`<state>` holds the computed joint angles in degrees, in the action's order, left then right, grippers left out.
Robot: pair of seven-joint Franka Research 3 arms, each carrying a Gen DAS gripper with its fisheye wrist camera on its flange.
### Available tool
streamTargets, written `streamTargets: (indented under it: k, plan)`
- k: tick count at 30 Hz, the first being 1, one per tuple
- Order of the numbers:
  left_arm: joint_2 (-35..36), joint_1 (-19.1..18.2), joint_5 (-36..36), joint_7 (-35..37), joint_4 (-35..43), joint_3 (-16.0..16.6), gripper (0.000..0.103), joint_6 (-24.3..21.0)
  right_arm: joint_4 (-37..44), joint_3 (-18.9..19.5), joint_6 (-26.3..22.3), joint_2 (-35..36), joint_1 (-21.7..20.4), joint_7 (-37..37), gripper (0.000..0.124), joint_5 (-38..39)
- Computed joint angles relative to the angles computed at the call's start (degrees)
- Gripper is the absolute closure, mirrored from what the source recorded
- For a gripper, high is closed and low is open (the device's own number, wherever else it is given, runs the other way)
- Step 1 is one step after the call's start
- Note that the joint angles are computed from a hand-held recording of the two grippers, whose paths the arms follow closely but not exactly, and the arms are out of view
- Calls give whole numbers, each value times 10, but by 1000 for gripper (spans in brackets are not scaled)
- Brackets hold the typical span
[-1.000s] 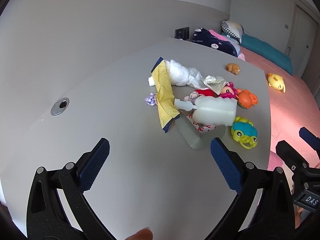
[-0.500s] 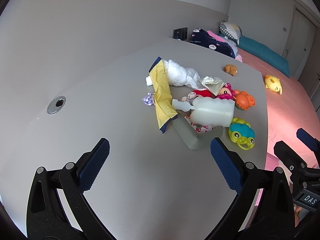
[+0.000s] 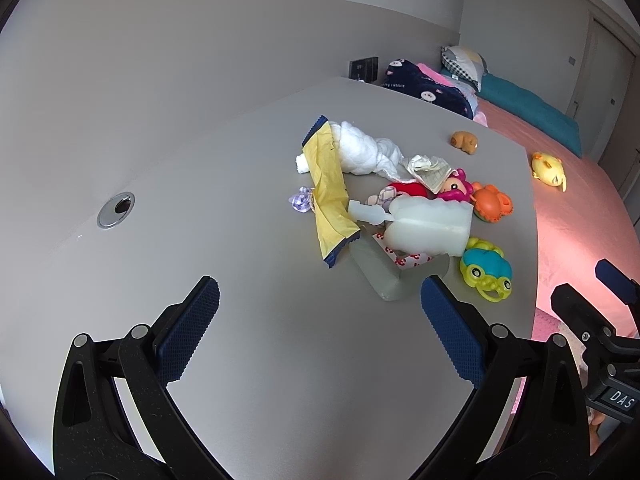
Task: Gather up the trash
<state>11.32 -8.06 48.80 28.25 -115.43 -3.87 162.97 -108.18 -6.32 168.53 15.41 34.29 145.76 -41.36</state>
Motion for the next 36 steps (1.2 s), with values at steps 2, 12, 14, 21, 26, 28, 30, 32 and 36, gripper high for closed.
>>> streamTargets:
  k: [2, 12, 14, 21, 26, 28, 30, 32, 36]
  plan:
    - [0, 1, -3, 2, 0, 0, 5, 1, 0, 0, 0, 0, 0, 0, 23, 0]
    - [0, 0, -1, 0, -1, 1, 5, 2, -2, -1, -1, -2, 0, -1, 23, 1]
    - [0, 0, 0, 1, -1, 1, 5, 3, -2, 0, 0, -2, -1, -1, 23, 1]
    - [2, 2, -12, 10, -1, -1, 5, 4, -2, -1, 0, -2, -1, 1, 23, -1]
    - [2, 6, -37, 27, -5, -3, 5, 7, -4, 1, 1, -3, -3, -1, 23, 0]
    - [3, 4, -35, 25, -4, -1, 5, 7, -3, 1, 1, -2, -3, -1, 23, 0]
    - [2, 4, -36, 27, -5, -1, 5, 9, -2, 1, 0, -2, -2, -1, 23, 0]
    - [3, 3, -35, 26, -3, 0, 5, 7, -4, 2, 0, -4, -4, -3, 23, 2]
    - [3, 8, -53, 42, -6, -4, 5, 15, 0, 3, -1, -1, -4, -6, 23, 5]
